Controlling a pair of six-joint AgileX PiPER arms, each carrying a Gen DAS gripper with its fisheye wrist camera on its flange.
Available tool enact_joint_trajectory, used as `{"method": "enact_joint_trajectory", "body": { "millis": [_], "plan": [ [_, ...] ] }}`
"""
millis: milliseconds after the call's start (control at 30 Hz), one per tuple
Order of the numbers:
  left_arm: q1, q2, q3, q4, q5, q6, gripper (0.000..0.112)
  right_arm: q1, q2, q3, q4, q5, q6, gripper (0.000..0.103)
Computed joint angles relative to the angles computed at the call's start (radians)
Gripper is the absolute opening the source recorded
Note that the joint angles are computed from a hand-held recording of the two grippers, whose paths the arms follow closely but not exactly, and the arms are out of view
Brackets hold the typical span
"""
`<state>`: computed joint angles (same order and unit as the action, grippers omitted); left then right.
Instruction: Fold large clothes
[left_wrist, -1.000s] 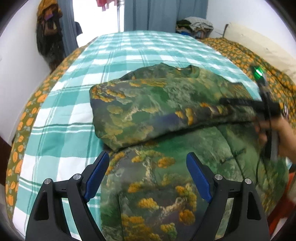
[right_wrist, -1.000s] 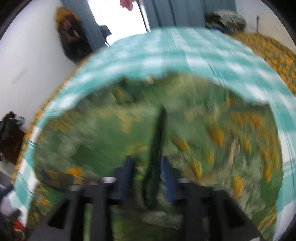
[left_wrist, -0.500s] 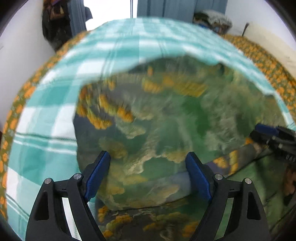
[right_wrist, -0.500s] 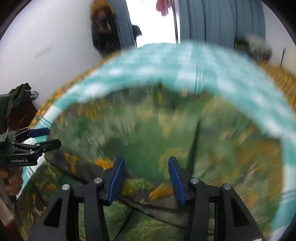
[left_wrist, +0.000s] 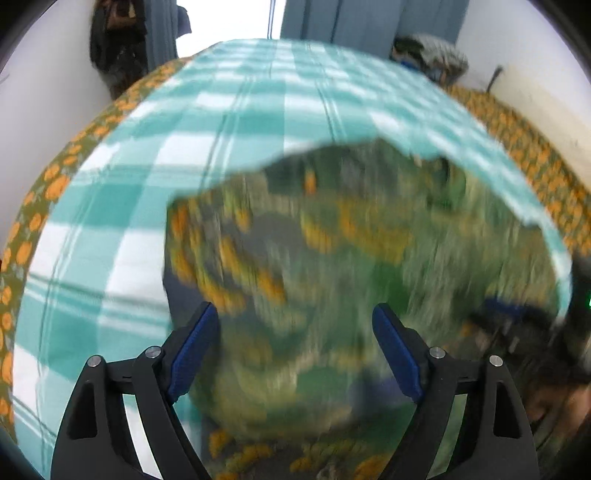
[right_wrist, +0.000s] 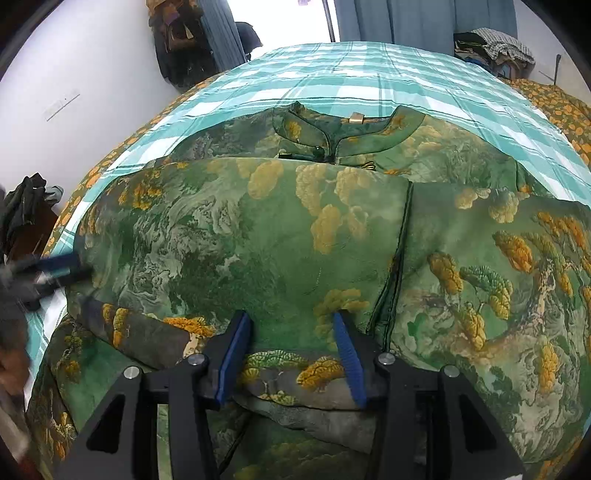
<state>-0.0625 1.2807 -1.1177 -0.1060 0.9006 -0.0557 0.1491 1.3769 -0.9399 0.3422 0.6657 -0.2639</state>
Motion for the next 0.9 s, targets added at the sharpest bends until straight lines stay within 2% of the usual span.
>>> {"method": "enact_joint_trajectory", "body": {
  "millis": [100,200,300,333,467,567,733,833,900],
  "plan": [
    [0.026,0.107,-0.061,-0.012,-0.037,-0.009,0.087,0.002,-0.011,0.016,0.002,-0.015,-0.002,0.047],
    [0.058,0.196,-0.008,-0.064,-0.099,0.002,0.086,-0.006,-0.012,0.019,0.018,-0.015,-0.02,0.047],
    [0.043,0.192,0.102,-0.07,-0.229,0.028,0.088,-0.01,-0.01,0.018,0.03,-0.014,-0.035,0.047],
    [0.037,0.183,0.111,-0.058,-0.239,0.017,0.088,-0.009,-0.01,0.02,0.03,-0.016,-0.039,0.047],
    [0.044,0.188,0.011,-0.045,-0.141,-0.014,0.086,-0.015,-0.009,0.025,0.047,-0.023,-0.059,0.047],
    [0.061,0.212,-0.064,-0.071,-0.136,-0.009,0.086,-0.034,-0.011,0.035,0.096,-0.027,-0.103,0.047],
    [0.081,0.356,-0.122,-0.067,-0.173,-0.04,0.092,-0.036,-0.012,0.043,0.112,-0.038,-0.119,0.047],
    [0.103,0.368,-0.066,-0.122,-0.255,-0.003,0.094,-0.038,-0.01,0.043,0.12,-0.04,-0.128,0.047],
    [0.084,0.351,-0.055,-0.077,-0.262,-0.038,0.094,-0.035,-0.011,0.045,0.113,-0.045,-0.125,0.047]
  ]
}}
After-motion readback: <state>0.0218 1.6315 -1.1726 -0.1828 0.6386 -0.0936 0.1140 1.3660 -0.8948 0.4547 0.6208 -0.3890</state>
